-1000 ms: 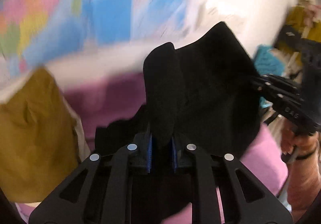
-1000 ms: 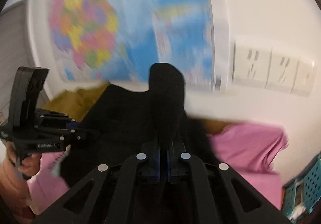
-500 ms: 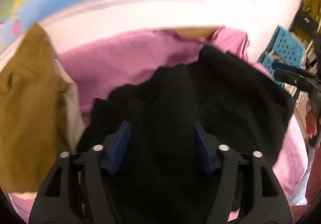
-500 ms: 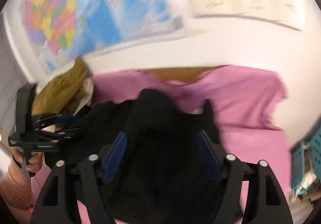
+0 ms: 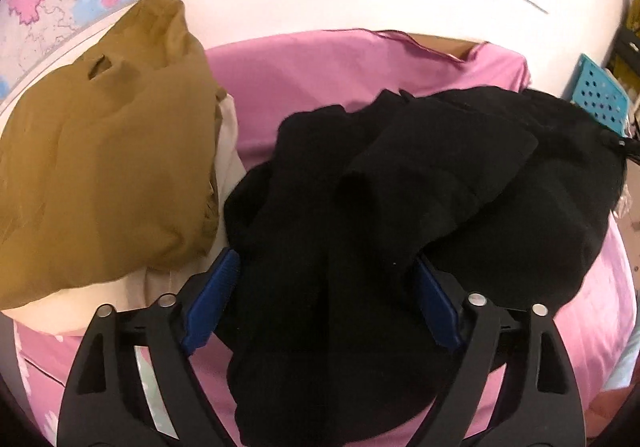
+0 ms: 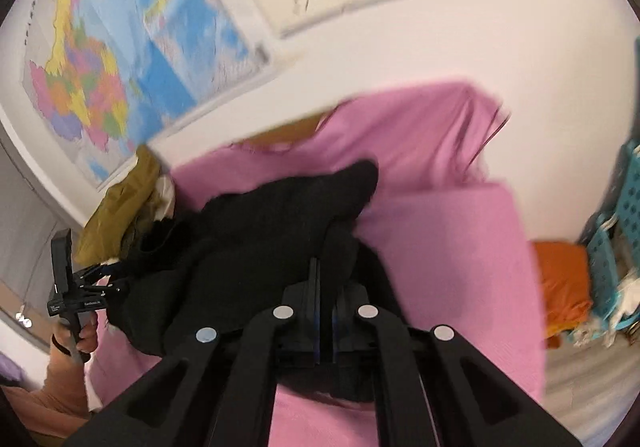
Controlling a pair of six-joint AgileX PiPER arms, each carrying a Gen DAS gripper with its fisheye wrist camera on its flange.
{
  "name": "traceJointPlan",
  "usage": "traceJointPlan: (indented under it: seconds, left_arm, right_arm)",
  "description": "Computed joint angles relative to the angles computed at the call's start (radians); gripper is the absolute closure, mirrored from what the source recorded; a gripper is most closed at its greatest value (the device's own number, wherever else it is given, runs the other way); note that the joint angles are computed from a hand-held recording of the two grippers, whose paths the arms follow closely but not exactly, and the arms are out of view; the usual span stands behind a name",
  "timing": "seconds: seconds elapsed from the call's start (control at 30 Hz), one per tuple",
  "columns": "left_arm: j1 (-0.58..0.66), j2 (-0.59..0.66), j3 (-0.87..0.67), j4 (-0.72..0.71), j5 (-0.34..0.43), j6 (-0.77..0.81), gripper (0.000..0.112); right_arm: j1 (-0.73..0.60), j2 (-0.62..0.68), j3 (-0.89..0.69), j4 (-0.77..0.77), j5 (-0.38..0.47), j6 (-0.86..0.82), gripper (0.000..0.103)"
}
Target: Fold large clothes
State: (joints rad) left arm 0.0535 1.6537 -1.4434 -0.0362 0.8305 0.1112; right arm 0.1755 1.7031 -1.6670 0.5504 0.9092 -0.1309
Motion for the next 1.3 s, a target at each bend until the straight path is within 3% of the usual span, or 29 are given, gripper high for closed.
traceJointPlan:
  seconds: [0.1,0.17,0.2,0.23,0.3,0.37,0.43,0.5,0.6,0.67,0.7,0.73,0.77,0.8,0.83,0.87,0.93,1.03,1.1,1.2,1.23,1.27,1.3]
  left_arm:
    - [0.006,0.005,-0.007,-0.029,0.006,0.000,0.022]
    - [0.024,-0.031,0.033,-0.098,-0.029,0.041,0.024]
    - [0.046,-0.059,0.060,-0.150,-0.032,0.076,0.023]
    - [0.094,-0.105,0.098,-0.242,-0.018,0.142,0.023]
    - [0.154,-0.161,0.154,-0.353,-0.020,0.233,0.020]
    - [0.243,-0.248,0.244,-0.446,-0.037,0.322,0.018]
    - [0.333,-0.301,0.313,-0.561,0.012,0.449,0.015]
    - [0.365,-0.315,0.368,-0.563,0.017,0.481,0.015]
    - [0.352,-0.261,0.395,-0.556,0.007,0.474,0.015]
    - [0.328,-0.209,0.411,-0.598,-0.028,0.507,0.015]
    - [0.317,-0.197,0.420,-0.620,-0.047,0.517,0.015]
    - [0.311,-0.187,0.422,-0.643,-0.053,0.531,0.025]
    - [0.310,-0.179,0.422,-0.683,-0.044,0.560,0.054]
    - [0.297,-0.173,0.411,-0.693,-0.036,0.548,0.055]
    - [0.269,-0.190,0.412,-0.664,-0.068,0.511,0.064]
    - [0.247,-0.210,0.403,-0.625,-0.072,0.476,0.077]
    - [0.272,-0.247,0.367,-0.648,0.004,0.475,0.084]
    - [0.320,-0.356,0.354,-0.700,0.108,0.536,0.084]
    - [0.359,-0.398,0.363,-0.731,0.202,0.591,0.084]
    - [0.373,-0.412,0.412,-0.701,0.255,0.628,0.073]
    - [0.337,-0.397,0.449,-0.625,0.211,0.593,0.070]
    - [0.313,-0.383,0.462,-0.560,0.198,0.555,0.059]
    - [0.288,-0.356,0.474,-0.502,0.196,0.511,0.052]
  right_arm:
    - [0.029,0.075,-0.030,-0.057,0.062,0.063,0.097]
    - [0.041,0.089,-0.010,-0.055,0.081,0.074,0.087]
    - [0.028,0.058,0.045,-0.023,0.042,0.059,0.075]
    - [-0.005,0.006,0.120,0.049,-0.002,0.032,0.053]
    - [-0.076,-0.076,0.244,0.227,-0.036,-0.095,0.029]
    - [-0.104,-0.163,0.359,0.326,-0.061,-0.213,0.028]
    - [-0.062,-0.217,0.410,0.265,-0.095,-0.224,0.015]
    - [0.006,-0.227,0.425,0.173,-0.146,-0.192,0.010]
    - [0.084,-0.162,0.388,0.080,-0.206,-0.141,0.010]
    - [0.099,-0.099,0.358,0.126,-0.241,-0.186,0.015]
    - [0.092,-0.069,0.344,0.199,-0.234,-0.255,0.039]
    - [0.082,-0.035,0.308,0.259,-0.188,-0.284,0.067]
    - [0.079,-0.031,0.297,0.279,-0.178,-0.281,0.072]
    - [0.087,-0.033,0.282,0.259,-0.176,-0.263,0.081]
    - [0.099,-0.061,0.275,0.237,-0.177,-0.241,0.083]
    - [0.101,-0.088,0.282,0.241,-0.185,-0.254,0.084]
    - [0.112,-0.169,0.279,0.194,-0.184,-0.230,0.085]
    - [0.131,-0.304,0.285,0.111,-0.164,-0.194,0.085]
    - [0.090,-0.414,0.346,0.143,-0.126,-0.243,0.085]
    - [0.052,-0.492,0.446,0.063,-0.054,-0.230,0.080]
    - [0.035,-0.484,0.483,0.025,0.006,-0.201,0.073]
    - [0.039,-0.461,0.498,-0.031,0.041,-0.152,0.069]
    - [0.028,-0.435,0.519,-0.051,0.092,-0.135,0.056]
